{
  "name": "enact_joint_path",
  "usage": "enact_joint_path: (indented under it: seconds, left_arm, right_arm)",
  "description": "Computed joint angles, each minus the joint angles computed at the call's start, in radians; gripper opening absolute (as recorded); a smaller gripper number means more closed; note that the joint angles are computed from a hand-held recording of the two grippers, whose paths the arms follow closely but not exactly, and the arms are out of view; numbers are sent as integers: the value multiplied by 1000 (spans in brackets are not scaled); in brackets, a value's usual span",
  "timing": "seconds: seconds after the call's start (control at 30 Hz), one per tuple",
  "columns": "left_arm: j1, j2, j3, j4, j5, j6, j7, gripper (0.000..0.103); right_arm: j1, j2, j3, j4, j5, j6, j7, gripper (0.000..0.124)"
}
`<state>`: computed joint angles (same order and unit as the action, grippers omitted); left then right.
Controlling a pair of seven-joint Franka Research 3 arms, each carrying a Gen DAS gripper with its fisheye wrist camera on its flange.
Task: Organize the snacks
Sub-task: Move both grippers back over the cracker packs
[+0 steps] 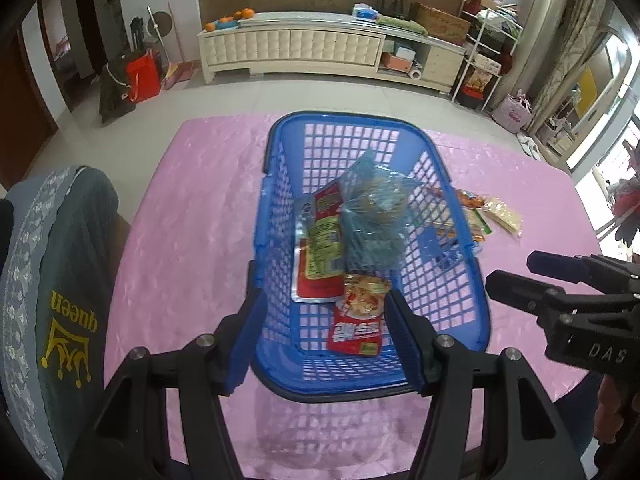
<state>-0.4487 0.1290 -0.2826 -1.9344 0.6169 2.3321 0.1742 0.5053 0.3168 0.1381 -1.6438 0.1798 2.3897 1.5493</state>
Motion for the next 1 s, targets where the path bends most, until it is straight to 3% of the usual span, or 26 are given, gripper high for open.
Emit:
enact_joint_path:
  seconds: [0.5,1.0]
  left_arm:
    - [-101,187,13,303,38,-120,92,66]
    - [-238,539,92,825,-38,-270,288,68]
  right_arm:
    - [-116,-102,-32,-110,91,27,-79,72]
    - [-215,-71,-64,-86,145,1,-165,72]
